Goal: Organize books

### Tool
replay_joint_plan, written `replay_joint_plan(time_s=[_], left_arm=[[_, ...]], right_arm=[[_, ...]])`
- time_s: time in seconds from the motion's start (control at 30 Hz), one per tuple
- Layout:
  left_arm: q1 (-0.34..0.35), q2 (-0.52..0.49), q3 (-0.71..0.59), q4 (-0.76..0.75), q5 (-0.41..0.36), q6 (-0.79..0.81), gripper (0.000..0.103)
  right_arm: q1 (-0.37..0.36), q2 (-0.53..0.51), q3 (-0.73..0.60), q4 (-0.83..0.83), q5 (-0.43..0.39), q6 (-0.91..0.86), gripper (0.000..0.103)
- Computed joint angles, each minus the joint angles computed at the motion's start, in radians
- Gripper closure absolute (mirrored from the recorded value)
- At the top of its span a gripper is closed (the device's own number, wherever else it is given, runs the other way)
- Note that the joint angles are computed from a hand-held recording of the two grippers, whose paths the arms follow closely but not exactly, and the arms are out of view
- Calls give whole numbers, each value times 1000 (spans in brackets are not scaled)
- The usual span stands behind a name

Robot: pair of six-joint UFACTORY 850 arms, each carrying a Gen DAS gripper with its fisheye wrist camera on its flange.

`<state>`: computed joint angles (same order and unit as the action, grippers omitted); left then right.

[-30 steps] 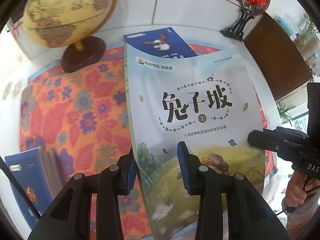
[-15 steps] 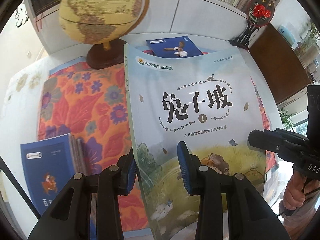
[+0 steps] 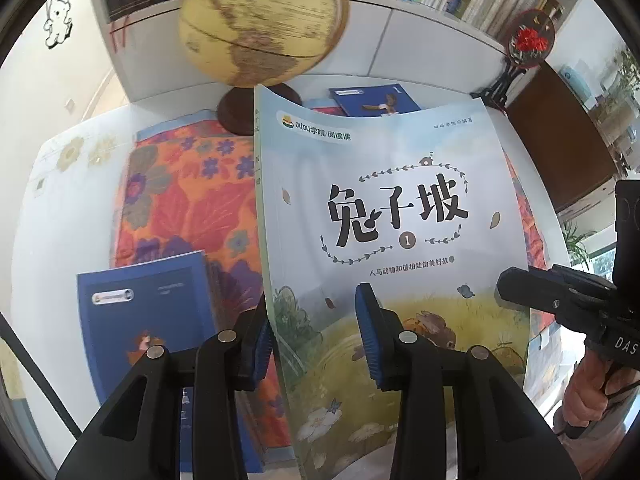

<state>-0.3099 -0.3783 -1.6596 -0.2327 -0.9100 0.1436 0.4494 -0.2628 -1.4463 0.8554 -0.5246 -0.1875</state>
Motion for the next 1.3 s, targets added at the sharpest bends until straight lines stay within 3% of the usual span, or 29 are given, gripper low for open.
replay_joint_plan(time_s=[0.43,1.3], left_arm=[[92,41,45,-41,1,80,68],[271,28,106,-106,-9,204,68]], right_arm=[[76,-93,-134,-97,7,124,91],[182,-382,-505,-268,-108,344,91]])
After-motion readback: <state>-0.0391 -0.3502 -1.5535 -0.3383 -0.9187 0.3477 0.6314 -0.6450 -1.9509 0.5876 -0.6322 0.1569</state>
